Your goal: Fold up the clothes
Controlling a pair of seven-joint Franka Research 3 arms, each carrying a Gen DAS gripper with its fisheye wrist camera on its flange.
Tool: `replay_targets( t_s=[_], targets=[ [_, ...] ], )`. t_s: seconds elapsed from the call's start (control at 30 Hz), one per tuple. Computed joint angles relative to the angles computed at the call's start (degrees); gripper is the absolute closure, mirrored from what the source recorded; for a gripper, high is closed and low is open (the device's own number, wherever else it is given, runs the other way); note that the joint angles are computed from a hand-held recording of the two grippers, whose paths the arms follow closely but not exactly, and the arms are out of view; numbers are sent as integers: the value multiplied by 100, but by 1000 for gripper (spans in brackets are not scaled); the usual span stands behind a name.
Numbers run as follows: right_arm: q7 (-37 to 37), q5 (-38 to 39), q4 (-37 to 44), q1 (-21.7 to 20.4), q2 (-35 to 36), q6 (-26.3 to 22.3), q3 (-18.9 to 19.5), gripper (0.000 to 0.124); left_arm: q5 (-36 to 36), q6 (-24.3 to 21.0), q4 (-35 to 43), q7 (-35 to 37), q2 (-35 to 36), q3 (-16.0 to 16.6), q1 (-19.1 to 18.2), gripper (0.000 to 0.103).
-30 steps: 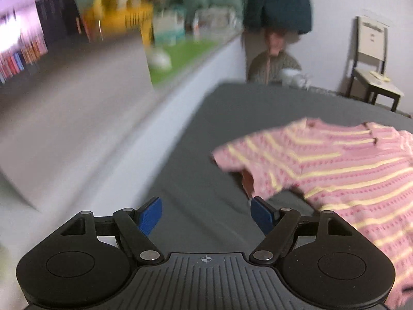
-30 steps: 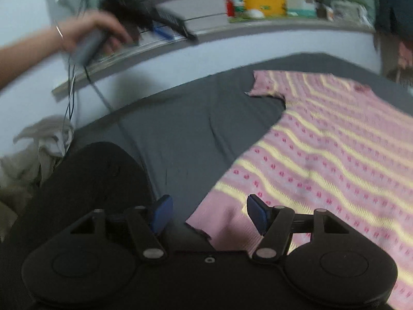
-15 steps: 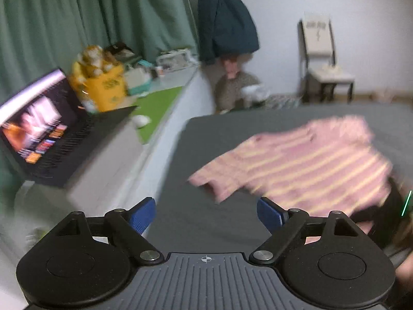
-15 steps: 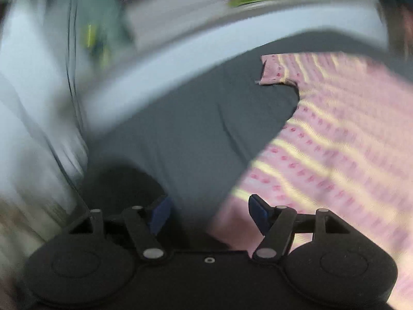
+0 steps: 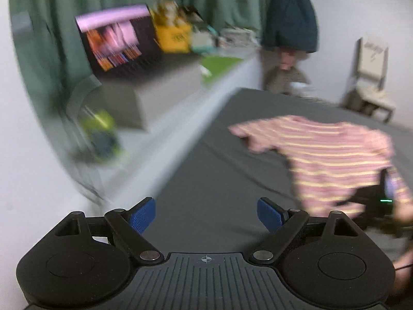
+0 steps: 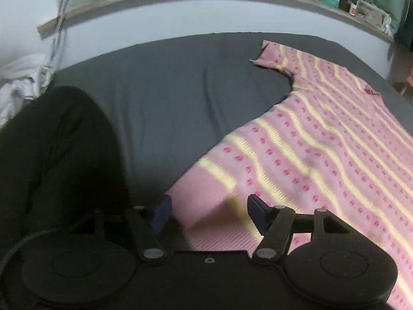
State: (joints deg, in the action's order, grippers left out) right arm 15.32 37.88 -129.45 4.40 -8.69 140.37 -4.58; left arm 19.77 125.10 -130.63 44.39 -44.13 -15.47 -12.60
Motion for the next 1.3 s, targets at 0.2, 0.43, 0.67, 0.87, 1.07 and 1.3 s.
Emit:
replay_targets(
  t_s=[0.2, 0.43, 0.67, 0.87, 1.07, 1.3],
  targets=[
    [-849, -428, -19, 92, 40, 250, 19, 62, -1021, 2741, -1023, -654, 807, 477, -338, 16],
    [-1792, 746, -241, 222, 206, 685, 59, 116, -620, 3816, -213, -1501, 2734, -1, 285, 16],
    [791, 2924, 138, -423, 452, 89, -481, 117, -1779, 4482, 367, -1030, 3970, 397, -296, 16],
    [3252, 2387, 949, -1164, 1306, -679, -437, 113, -1360, 4355, 726, -1437, 4422, 231, -179, 16],
    [1820, 2558, 535, -1025, 779, 377, -110, 75, -487, 3962, 732, -2148, 4439, 233, -161, 16],
    [-134, 1837, -61, -167, 561, 2559, 273, 82, 212, 4747, 272, -3349, 4372, 286, -65, 16]
  ],
)
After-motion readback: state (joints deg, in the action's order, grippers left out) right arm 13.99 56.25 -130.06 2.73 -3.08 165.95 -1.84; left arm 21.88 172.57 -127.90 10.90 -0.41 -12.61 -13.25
